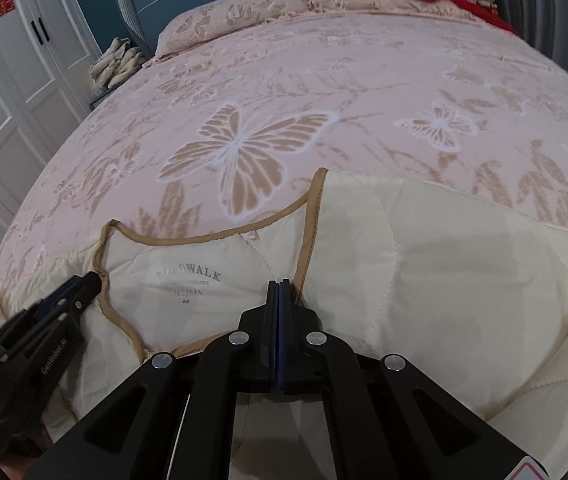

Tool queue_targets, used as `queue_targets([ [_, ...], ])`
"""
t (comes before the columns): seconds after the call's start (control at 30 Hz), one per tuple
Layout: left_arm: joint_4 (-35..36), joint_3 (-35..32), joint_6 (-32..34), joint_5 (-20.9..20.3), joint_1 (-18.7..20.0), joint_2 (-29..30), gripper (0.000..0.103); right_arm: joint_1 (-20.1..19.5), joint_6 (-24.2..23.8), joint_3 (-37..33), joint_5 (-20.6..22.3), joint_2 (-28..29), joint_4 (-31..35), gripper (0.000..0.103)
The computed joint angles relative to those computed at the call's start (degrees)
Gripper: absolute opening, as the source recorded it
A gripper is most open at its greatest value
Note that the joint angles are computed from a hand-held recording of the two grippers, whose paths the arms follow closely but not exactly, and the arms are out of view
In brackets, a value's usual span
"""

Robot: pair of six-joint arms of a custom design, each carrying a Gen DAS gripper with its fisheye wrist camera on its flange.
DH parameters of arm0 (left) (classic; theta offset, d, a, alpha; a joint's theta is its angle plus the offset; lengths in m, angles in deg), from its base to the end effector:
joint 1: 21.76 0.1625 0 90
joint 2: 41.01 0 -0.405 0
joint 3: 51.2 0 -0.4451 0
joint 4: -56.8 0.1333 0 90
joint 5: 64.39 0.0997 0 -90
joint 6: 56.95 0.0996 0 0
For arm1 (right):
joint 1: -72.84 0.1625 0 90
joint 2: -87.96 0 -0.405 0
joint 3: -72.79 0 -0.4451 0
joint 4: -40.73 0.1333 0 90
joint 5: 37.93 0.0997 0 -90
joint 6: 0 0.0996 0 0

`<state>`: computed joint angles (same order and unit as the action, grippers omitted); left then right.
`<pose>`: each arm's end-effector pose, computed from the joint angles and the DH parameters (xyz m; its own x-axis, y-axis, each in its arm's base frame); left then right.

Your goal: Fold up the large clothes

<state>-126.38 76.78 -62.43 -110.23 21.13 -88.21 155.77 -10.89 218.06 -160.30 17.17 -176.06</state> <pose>-0.1985 -0.4610 -0.0281 -0.6635 0.3584 -0.6568 0.6552 0.7021 -0.2787 0.0326 -0.3868 0.1435 -0.7861 0.4003 0.4709 -0.0746 0.6949 -0.7152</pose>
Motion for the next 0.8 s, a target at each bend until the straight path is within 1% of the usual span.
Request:
queue_targets([
  [0.03,0.1,0.0,-0.1,0.1,0.0,0.0,0.022,1.0,-0.2,-0.2,-0.5,-1.2,2.0,0.001],
  [0.07,0.6,-0.1,-0.2,0.2,-0.2,-0.1,0.022,1.7,-0.7,-0.3,-0.1,-1.6,2.4,0.003],
  [0.13,2.1,-0.2,-0.8,-0.6,-0.5,-1.7,0.022,3.3,-2.0,-0.5,2.1,-2.3,2.2,0.010],
  [0.17,2.0,-0.1,-1.8,-0.7,-0.8,-3.0,0.022,3.5,-2.1,-1.0,4.0,-3.0,3.8,0.010],
  [0.2,0.2,-0.1,-1.4,-1.9,-0.7,-3.4,0.023,3.5,-2.0,-2.0,5.3,-3.1,6.4,0.010],
  [0.23,0.2,-0.6,-1.4,-3.0,-0.7,-3.9,0.025,3.3,-1.8,-3.2,6.1,-2.9,9.2,0.010],
  [0.27,2.7,-2.0,-1.8,-3.0,-0.7,-3.6,0.026,2.9,-1.5,-4.5,7.2,-2.7,12.5,0.010],
  [0.3,7.5,-4.6,-1.6,-3.0,-0.2,-2.0,0.027,2.3,-1.1,-5.9,7.6,-2.3,16.6,0.010],
  [0.33,11.8,-6.4,-2.5,-1.9,0.0,-0.8,0.028,2.1,-0.6,-6.8,6.7,-1.8,19.1,0.004],
  [0.37,14.8,-7.9,-3.0,-0.6,0.3,0.7,0.028,1.7,-0.4,-7.3,5.5,-1.4,20.1,0.000],
  [0.4,15.5,-8.4,-3.0,0.4,0.3,1.4,0.028,1.0,-0.6,-6.9,6.2,-2.3,20.2,0.000],
  [0.43,13.8,-8.4,-1.8,1.6,0.1,2.1,0.027,1.0,-0.7,-6.6,5.1,-2.6,19.5,0.000],
  [0.47,13.3,-8.5,-1.6,3.0,-0.1,2.5,0.026,1.4,-1.7,-6.3,1.6,-2.4,16.4,0.000],
  [0.5,12.2,-8.4,-1.7,3.1,0.2,2.6,0.025,1.5,-3.5,-6.0,-2.0,-1.8,12.2,0.000],
  [0.53,10.4,-8.2,-2.1,3.3,0.5,2.6,0.025,0.5,-4.3,-5.5,-3.3,-2.2,9.5,0.000],
  [0.57,9.0,-7.9,-2.5,3.4,0.8,2.7,0.025,-0.8,-3.2,-4.7,-2.2,-3.7,9.3,0.000],
  [0.6,7.8,-7.6,-2.6,3.4,1.0,2.8,0.026,-3.1,-0.9,-3.3,1.4,-6.8,11.1,0.000],
  [0.63,5.9,-7.1,-2.1,3.6,0.9,3.1,0.027,-5.2,-0.6,-2.0,5.2,-8.7,11.8,0.000],
  [0.67,4.6,-6.7,-1.7,4.2,0.7,3.5,0.027,-6.1,-0.6,-1.4,6.7,-9.1,11.3,0.000],
  [0.7,4.1,-6.6,-1.4,4.5,0.6,3.7,0.027,-5.7,-1.3,-1.5,5.7,-8.1,10.0,0.000],
  [0.73,4.1,-6.7,-1.2,4.9,0.6,4.0,0.027,-4.2,-2.9,-2.3,2.5,-5.4,7.0,0.000],
  [0.77,4.7,-7.1,-1.2,5.3,0.6,4.3,0.027,-3.6,-3.6,-2.9,0.9,-4.0,5.9,0.000],
  [0.8,5.2,-7.4,-1.2,5.9,0.5,4.6,0.027,-2.2,-4.3,-3.9,-2.1,-2.3,5.1,0.000],
])
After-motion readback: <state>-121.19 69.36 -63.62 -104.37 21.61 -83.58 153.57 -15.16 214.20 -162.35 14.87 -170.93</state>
